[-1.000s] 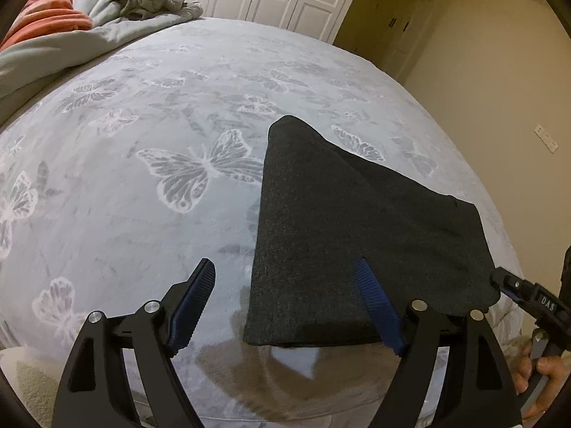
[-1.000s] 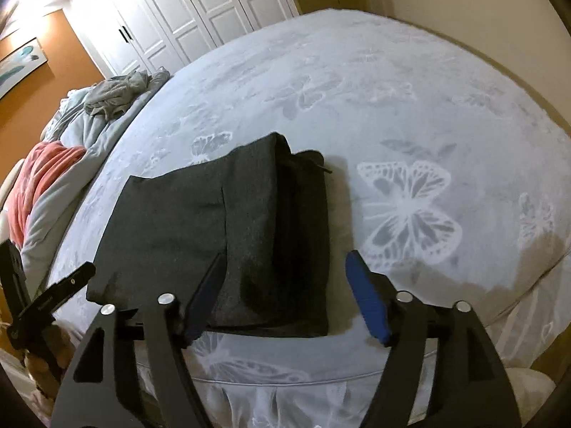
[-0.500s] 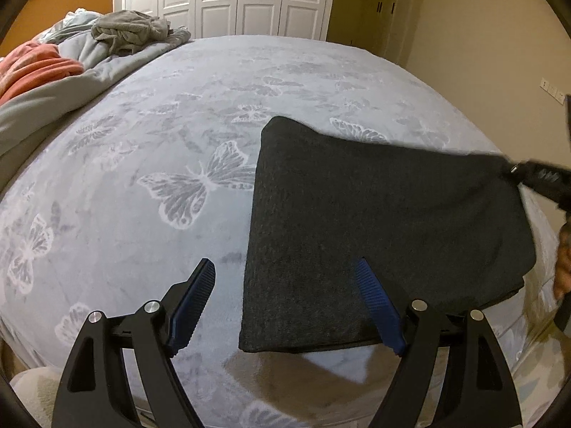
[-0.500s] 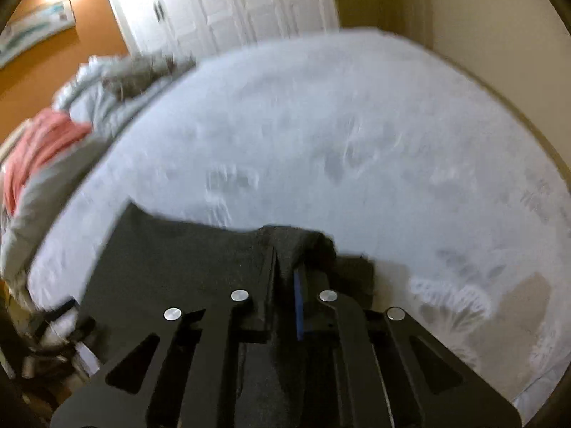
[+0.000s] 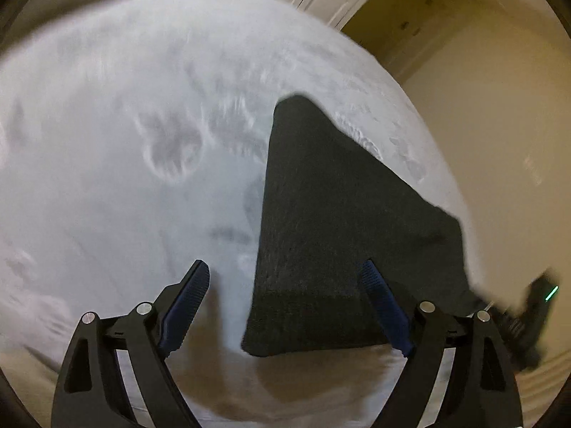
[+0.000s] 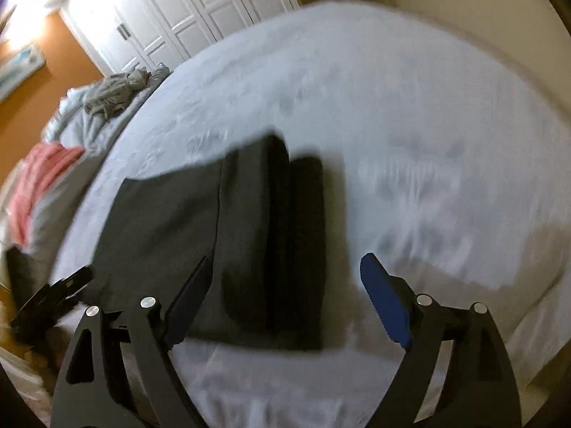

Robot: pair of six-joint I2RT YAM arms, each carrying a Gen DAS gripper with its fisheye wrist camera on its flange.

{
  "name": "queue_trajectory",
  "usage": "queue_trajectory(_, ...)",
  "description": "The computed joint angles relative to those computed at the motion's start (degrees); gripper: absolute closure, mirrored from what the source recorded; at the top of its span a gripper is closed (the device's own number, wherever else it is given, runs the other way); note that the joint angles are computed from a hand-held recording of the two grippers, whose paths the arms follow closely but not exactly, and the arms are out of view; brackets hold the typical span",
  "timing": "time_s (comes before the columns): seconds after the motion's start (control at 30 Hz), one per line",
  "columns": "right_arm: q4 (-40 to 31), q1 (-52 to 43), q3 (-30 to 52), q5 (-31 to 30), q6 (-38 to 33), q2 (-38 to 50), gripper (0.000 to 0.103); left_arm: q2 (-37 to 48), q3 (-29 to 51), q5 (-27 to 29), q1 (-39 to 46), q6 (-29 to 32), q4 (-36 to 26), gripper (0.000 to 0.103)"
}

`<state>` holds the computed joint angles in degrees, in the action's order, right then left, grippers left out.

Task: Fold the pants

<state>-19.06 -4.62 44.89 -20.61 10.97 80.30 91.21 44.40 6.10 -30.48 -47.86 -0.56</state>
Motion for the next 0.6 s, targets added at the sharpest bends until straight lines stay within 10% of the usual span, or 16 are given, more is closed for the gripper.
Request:
queue_trajectory(0.13, 2.98, -0.57, -2.91, -5.13, 4.28, 1.86, 0.013, 2.46, 0.75, 4.52, 1.11, -0.71, 3.3, 0.018)
queue_trajectory(0.2, 3.76, 1.13, -1.83, -5.54, 4.69, 2.97, 0.03, 4.66, 1.12, 8.59, 1.78, -0.83, 6.53, 0.024)
queue_trajectory(0.23, 4.15, 1.56, -1.15, -7.04, 5.25, 3.98, 0.049, 5.75, 2.02, 9.17, 1.59, 0.41, 6.94, 0.059)
queue_trajectory(0.27, 3.72, 1.99, -0.39, -6.26, 5.45, 4.52, 0.067, 6.71, 4.09, 9.28, 1.5, 2.01, 3.79, 0.068)
queue_trajectory(0.33, 3.0, 1.24, 1.06, -8.77, 5.68, 5.23, 0.072, 5.39, 4.09, 8.31, 1.07, 1.89, 2.48, 0.084)
queue_trajectory(0.5, -5.68, -2.08, 0.82, -13.7, 1.59, -5.01, 0.073, -6.11, 0.81, 6.61, -4.06, 1.57, -4.28, 0.085)
queue_trajectory(0.6, -9.17, -2.04, -1.34, -9.35, -2.0, -5.19, 0.062, -3.23, 1.51, 1.72, -7.26, -0.62, -7.66, 0.062)
